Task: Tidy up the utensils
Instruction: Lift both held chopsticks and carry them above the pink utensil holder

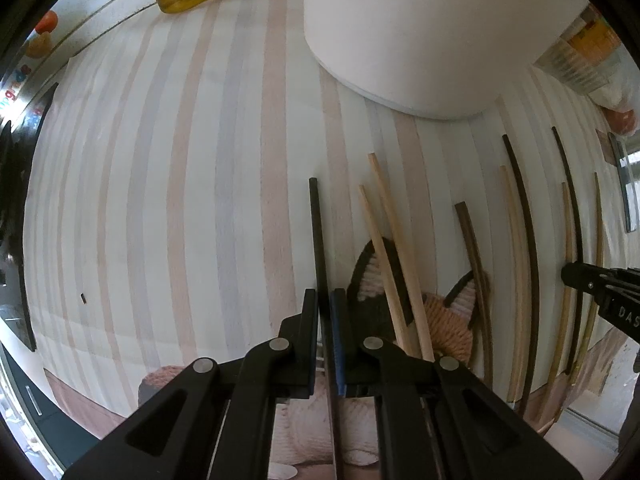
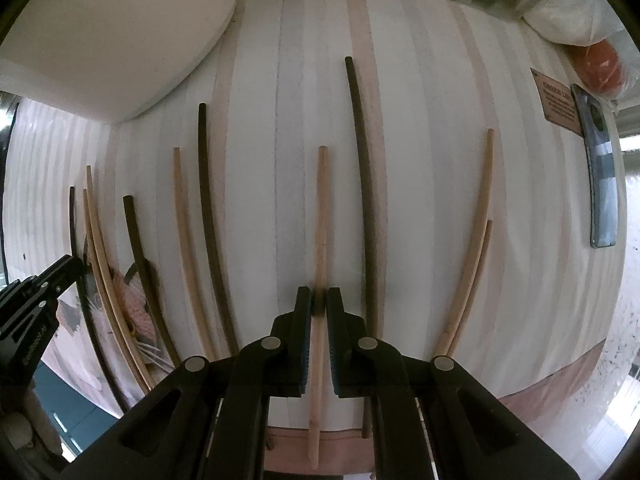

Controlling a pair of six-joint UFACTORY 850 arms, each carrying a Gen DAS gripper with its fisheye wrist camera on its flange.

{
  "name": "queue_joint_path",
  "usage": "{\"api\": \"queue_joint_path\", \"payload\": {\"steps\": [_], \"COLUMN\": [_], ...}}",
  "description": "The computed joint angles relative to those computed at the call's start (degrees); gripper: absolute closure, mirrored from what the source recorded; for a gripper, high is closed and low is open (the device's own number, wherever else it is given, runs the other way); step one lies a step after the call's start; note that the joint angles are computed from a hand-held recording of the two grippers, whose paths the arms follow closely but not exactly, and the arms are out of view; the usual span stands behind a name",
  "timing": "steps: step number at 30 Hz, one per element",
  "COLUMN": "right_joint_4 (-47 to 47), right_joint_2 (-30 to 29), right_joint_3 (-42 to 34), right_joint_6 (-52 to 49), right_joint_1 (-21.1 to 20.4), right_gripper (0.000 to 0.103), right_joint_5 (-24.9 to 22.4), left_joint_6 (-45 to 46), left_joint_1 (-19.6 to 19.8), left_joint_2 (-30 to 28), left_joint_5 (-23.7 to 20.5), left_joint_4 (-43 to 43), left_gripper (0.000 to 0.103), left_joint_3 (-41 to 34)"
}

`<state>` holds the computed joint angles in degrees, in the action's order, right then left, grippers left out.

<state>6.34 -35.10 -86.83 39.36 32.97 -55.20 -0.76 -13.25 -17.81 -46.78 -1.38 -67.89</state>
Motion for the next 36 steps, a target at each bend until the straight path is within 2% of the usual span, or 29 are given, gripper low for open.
{"api": "queue_joint_path", "payload": {"steps": [2, 3, 6, 8, 17, 23, 26, 31, 36], "right_joint_4": [0.4, 0.5, 1.1, 1.1, 0.0, -4.0, -5.7, -10.2, -17.6], "right_joint_2": [-1.6, 0.3, 0.1, -1.0, 7.7, 12.4, 14.9, 18.1, 18.1], "right_joint_3": [-1.6, 0.4, -0.3, -2.8, 6.8, 9.3, 10.1, 10.8, 9.4], "right_joint_6": [-0.4, -1.8, -2.0, -2.1, 0.4, 3.4, 4.5, 8.0, 15.7], "right_joint_1": [-0.1, -1.5, -2.6, -3.5, -4.8, -4.5, -4.4, -2.8, 0.9], "right_gripper": [0.092, 0.092, 0.092, 0.094, 0.096, 0.096, 0.096, 0.097, 0.097], "right_joint_5": [-0.6, -1.0, -1.6, -2.9, 7.3, 10.9, 12.3, 14.2, 16.3], "left_joint_6": [0.7, 0.6, 0.0, -0.6, -1.6, 0.7, 0.4, -1.1, -2.6], "left_joint_1": [0.6, 0.5, -0.1, -0.1, 0.6, 1.3, 1.9, 2.3, 1.6], "left_joint_2": [-0.1, -0.3, -0.5, -0.9, 3.0, 5.2, 7.1, 9.8, 12.3], "left_joint_5": [-0.5, -0.5, 0.4, 0.4, 1.6, 1.9, 3.7, 6.0, 7.7], "left_joint_4": [0.0, 0.2, 0.9, 0.7, 0.5, -0.6, 0.4, 0.9, 2.2], "left_gripper": [0.098, 0.098, 0.099, 0.100, 0.100, 0.100, 0.100, 0.100, 0.100], "left_joint_3": [-0.8, -1.2, -0.9, -1.3, -1.8, -3.5, -2.3, -1.2, -0.2]}}
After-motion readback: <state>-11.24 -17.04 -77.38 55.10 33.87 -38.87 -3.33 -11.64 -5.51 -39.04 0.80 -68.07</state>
